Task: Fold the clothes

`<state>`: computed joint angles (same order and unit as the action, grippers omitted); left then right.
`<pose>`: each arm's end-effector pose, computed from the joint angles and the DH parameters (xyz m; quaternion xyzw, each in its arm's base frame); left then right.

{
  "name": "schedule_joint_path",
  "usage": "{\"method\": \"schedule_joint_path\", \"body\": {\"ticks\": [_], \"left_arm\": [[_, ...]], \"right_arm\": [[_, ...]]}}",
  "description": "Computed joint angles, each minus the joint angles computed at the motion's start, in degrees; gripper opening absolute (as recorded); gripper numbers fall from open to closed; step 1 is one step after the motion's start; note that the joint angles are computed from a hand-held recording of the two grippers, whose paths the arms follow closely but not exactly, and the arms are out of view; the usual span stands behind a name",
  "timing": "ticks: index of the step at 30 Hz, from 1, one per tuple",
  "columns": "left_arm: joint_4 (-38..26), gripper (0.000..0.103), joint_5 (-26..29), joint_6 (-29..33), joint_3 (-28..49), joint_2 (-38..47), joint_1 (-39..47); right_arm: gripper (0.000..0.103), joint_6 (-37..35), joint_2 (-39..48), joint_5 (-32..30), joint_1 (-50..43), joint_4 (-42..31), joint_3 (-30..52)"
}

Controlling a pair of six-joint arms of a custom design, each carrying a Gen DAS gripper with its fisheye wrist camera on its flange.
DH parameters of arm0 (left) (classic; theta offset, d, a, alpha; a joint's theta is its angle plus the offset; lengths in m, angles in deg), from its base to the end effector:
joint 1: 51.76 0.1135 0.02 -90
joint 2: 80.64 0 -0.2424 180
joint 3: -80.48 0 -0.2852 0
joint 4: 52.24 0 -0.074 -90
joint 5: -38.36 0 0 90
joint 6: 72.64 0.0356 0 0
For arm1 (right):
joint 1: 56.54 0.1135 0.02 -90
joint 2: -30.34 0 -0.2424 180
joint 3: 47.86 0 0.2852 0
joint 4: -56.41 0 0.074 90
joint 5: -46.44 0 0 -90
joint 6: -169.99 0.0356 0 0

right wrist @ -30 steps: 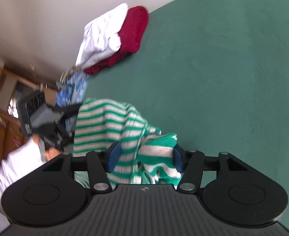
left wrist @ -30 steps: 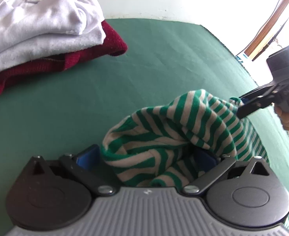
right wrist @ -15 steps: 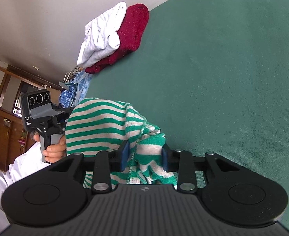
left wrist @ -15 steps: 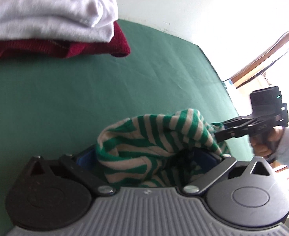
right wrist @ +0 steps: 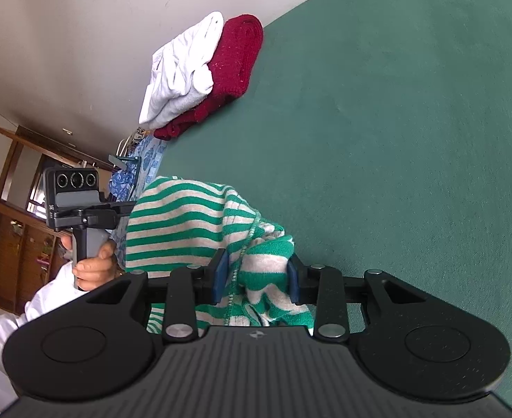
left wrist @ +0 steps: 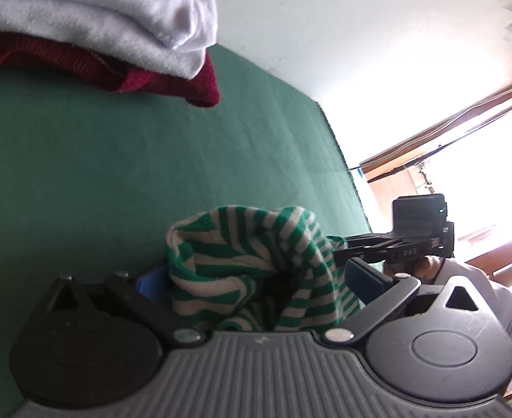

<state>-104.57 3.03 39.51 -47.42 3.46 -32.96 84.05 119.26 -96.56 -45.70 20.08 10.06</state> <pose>0.2425 0.0519 0.1094 0.0486 0.8862 -0.4143 0.2016 0.2860 0.0837 0.1209 -0.1394 0.8708 0.4566 0.1177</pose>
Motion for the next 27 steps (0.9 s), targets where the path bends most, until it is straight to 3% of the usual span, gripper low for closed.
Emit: {"method": "schedule_joint_path", "body": {"ticks": [5,7,8,10,14,16,20,22,27], "left_arm": [[4.64,0.101,-3.55,-2.3,-2.13,-2.93,-3.82],[6.82,0.096,-4.34,-3.21,-3.84,-4.75,-4.63],[7.56,0.091,-4.81,-3.19,-4.61,-5.67,-4.59],[7.4,0.043,-5.86,-1.75,-5.03,-5.72,-3.67],[7.12,0.026,-6.93,1.08,-7.77,-10.42,-2.02],[7.09,0.017,-9.34,1.29,-10.54,-17.71,-3.21],[1.81,0.013,-15.92,4.1,-15.03,-37.1,-6.52],[-2.83,0.006,-19.45,6.17,-16.21,-46.92,-8.24],[-19.99,0.005,-24.09,9.72,-16.28,-71.46,-10.47]], "right_arm": [[0.034,-1.11,0.42,0.15,0.19,-0.7,0.69],[0.034,-1.5,1.16,-0.01,0.18,-1.7,1.59],[0.034,-1.7,1.66,-0.16,0.13,-2.29,2.14],[0.032,-1.45,3.1,-0.65,-0.15,-3.64,3.56],[0.027,-1.37,1.74,2.16,1.3,-3.61,3.71],[0.026,-1.81,0.47,3.77,2.14,-3.36,3.5],[0.023,-5.65,-2.48,3.05,1.65,-5.05,3.23],[0.023,-8.18,-6.18,3.86,2.26,-7.04,2.92],[0.022,-16.37,-19.52,7.12,5.9,-14.64,1.38]]}}
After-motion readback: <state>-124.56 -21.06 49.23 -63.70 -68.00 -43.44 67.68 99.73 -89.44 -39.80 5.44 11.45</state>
